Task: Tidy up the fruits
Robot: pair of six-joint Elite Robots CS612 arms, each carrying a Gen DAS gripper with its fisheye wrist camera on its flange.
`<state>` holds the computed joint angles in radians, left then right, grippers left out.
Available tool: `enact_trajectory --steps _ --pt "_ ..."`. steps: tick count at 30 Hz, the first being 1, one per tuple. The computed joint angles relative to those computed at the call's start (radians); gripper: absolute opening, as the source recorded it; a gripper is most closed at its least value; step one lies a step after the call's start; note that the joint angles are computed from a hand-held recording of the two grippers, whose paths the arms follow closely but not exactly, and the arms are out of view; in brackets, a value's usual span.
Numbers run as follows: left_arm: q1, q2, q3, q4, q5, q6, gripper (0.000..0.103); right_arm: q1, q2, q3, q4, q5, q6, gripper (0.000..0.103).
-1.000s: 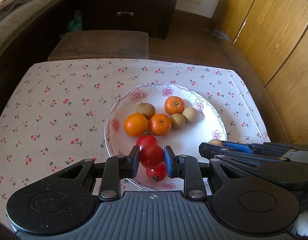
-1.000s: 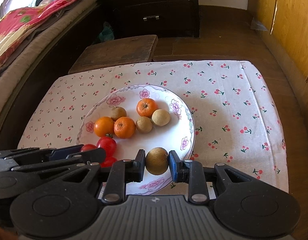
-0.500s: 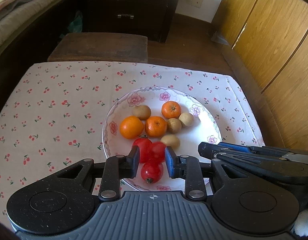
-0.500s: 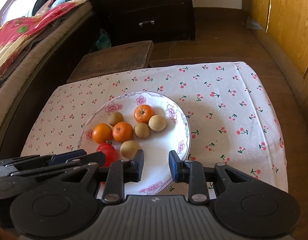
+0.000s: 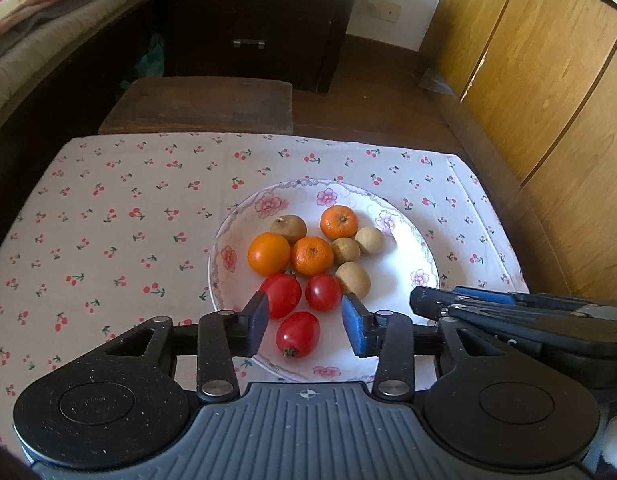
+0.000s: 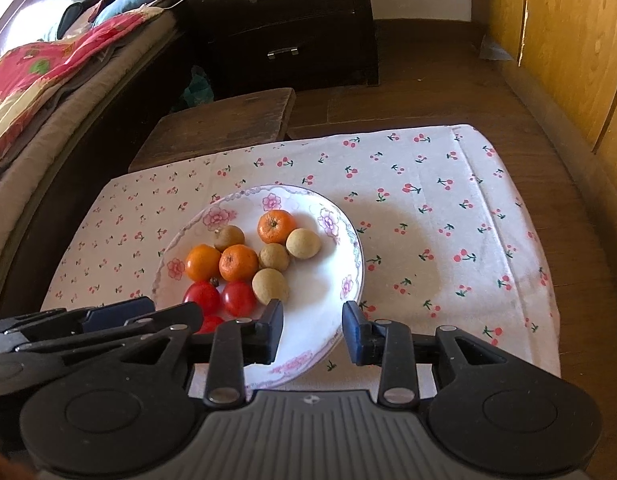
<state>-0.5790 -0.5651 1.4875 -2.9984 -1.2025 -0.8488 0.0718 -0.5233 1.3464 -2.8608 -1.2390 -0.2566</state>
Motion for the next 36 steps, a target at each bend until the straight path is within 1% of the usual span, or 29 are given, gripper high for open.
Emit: enact_trajectory --steps 2,4,6,8,9,11,16,19,27,31,36 --pt "-0.007 -0.005 0.007 0.008 0.019 0.005 0.057 -0.001 -0.009 0.016 -0.007 -0.010 -0.008 0.036" --pt "-0.013 -0.010 0.016 0.010 0.034 0.009 0.057 -0.003 -0.019 0.034 -0.019 -0.012 -0.015 0.038" --pt "-0.019 -0.016 0.027 0.007 0.045 0.010 0.060 -0.004 -0.029 0.052 -0.032 -0.017 -0.023 0.038" --pt "-0.026 -0.021 0.037 0.008 0.063 0.007 0.066 -0.006 -0.038 0.069 -0.048 -0.020 -0.024 0.038" --pt "-0.030 -0.023 0.040 0.011 0.073 0.007 0.067 -0.007 -0.041 0.076 -0.051 -0.020 -0.026 0.038" --pt "-0.038 -0.028 0.048 0.020 0.098 0.009 0.072 -0.011 -0.050 0.093 -0.061 -0.016 -0.029 0.038" --pt "-0.051 -0.041 0.076 0.008 0.121 -0.010 0.077 -0.018 -0.069 0.131 -0.083 0.001 -0.025 0.038" --pt "-0.059 -0.048 0.089 0.019 0.142 -0.023 0.082 -0.019 -0.078 0.150 -0.097 0.005 -0.029 0.038" --pt "-0.075 -0.060 0.115 0.029 0.187 -0.044 0.085 -0.025 -0.101 0.197 -0.123 0.034 -0.035 0.038" --pt "-0.084 -0.068 0.134 0.031 0.213 -0.052 0.092 -0.029 -0.111 0.216 -0.132 0.046 -0.034 0.039" --pt "-0.095 -0.075 0.154 0.029 0.230 -0.070 0.095 -0.032 -0.122 0.242 -0.148 0.051 -0.038 0.040"
